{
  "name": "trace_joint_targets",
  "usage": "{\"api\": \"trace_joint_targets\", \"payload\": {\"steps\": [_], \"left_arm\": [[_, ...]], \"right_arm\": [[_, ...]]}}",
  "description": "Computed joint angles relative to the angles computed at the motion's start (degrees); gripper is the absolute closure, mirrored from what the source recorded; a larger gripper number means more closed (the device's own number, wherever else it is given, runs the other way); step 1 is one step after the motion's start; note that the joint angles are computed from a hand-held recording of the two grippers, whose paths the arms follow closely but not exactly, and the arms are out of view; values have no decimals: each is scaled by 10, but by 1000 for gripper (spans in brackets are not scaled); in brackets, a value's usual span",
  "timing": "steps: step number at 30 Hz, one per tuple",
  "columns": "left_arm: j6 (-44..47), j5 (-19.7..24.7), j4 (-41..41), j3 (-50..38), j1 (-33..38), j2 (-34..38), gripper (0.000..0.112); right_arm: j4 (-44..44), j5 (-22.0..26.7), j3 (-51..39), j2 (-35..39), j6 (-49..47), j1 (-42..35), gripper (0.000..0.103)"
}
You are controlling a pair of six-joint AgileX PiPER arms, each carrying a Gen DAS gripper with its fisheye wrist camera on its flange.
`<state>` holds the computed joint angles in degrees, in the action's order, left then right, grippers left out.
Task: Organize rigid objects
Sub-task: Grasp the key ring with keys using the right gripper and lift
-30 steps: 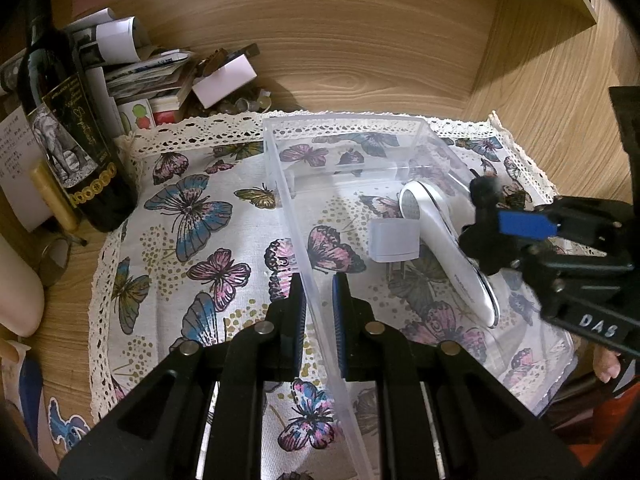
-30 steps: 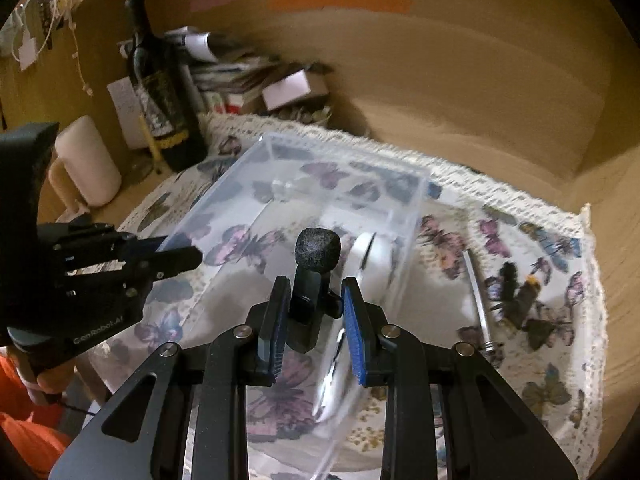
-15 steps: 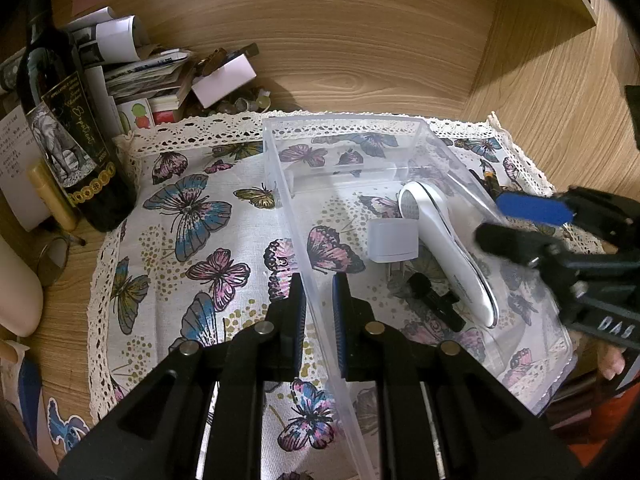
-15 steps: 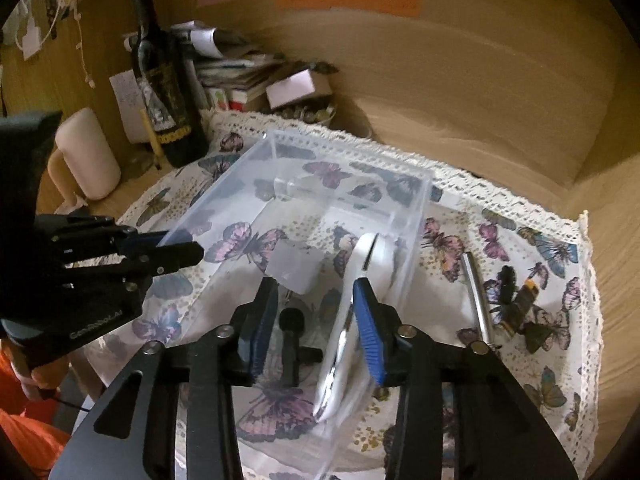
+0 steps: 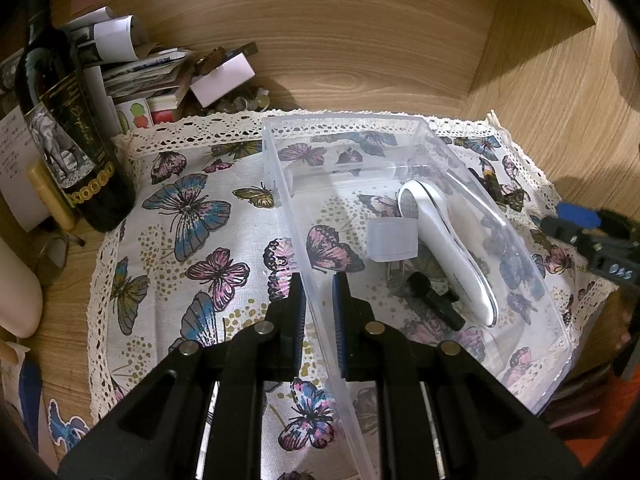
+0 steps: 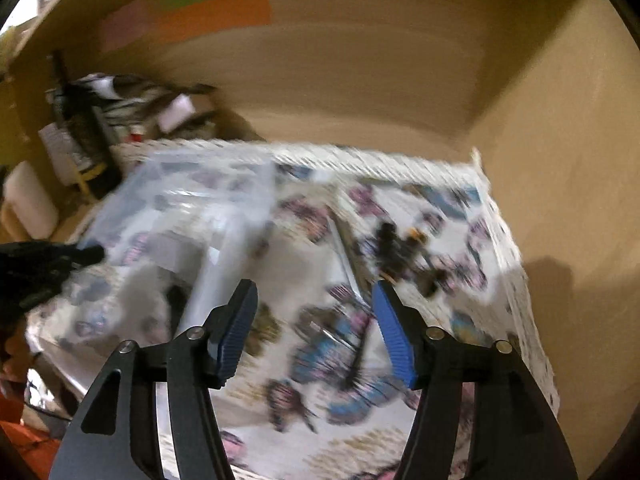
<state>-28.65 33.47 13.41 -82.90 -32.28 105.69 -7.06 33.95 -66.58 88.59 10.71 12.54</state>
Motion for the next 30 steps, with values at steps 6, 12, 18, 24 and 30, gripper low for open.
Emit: {"api": "trace_joint_targets", "payload": {"steps": [6, 12, 18, 24, 30], "left_arm": [[5, 6, -7, -6, 1, 3, 100], [7, 5, -8, -4, 2, 3, 100], [11, 3, -13, -2, 5, 3, 100], [10, 2, -8, -1, 4, 4, 99], [9, 1, -7, -1, 3, 4, 99]], "right_arm": [[39, -7, 22, 30, -17, -50, 46], [112, -2, 0, 62, -75, -63, 47], [111, -8, -25, 89, -89, -24, 47], [85, 8, -52, 137, -83, -5, 54], [58, -12, -30, 119, -65, -7, 77]]}}
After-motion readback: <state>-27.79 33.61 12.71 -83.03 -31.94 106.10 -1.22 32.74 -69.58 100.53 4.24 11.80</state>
